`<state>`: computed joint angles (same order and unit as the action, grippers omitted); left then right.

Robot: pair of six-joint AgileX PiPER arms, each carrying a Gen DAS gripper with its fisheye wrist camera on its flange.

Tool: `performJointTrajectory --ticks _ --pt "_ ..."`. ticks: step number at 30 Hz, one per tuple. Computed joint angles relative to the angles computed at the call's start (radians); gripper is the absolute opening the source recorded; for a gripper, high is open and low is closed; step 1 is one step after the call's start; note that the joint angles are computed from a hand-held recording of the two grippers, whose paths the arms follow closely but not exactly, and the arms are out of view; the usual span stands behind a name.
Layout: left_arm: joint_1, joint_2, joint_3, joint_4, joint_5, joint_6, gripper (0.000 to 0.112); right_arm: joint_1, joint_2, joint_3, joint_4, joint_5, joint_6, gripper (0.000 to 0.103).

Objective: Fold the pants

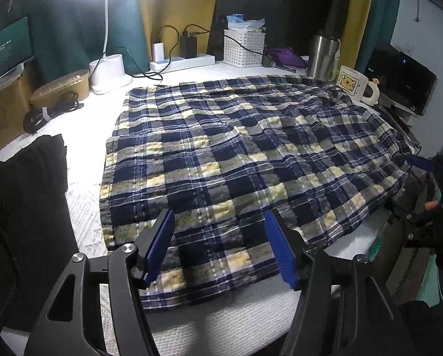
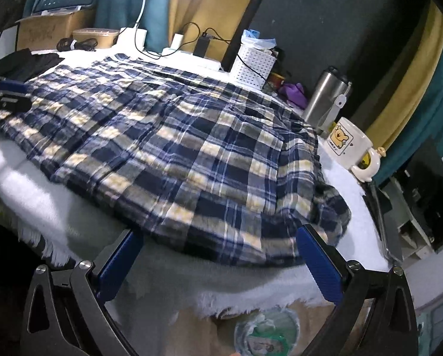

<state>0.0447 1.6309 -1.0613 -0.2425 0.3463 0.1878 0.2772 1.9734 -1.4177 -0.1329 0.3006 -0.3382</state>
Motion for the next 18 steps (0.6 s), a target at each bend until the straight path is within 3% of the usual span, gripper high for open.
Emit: performJointTrajectory --ticks 3,8,12,18 --pt "0.006 0.006 0.003 -0.040 0.004 0.050 0.064 -0.003 0.028 -0.061 0.052 0.037 -0.051 0.103" --pt "-0.003 0.007 -0.003 -0.131 0.016 0.158 0.072 -0.036 0.100 -0.252 0.241 0.190 -0.172 0.103" --pt "-0.017 0.006 -0.012 -0.203 0.022 0.237 0.075 -0.048 0.165 -0.404 0.267 0.290 -0.169 0.103" --pt "-0.052 0.019 -0.036 -0.183 0.024 0.230 0.080 -0.064 0.301 -0.690 0.295 0.480 -0.146 0.103"
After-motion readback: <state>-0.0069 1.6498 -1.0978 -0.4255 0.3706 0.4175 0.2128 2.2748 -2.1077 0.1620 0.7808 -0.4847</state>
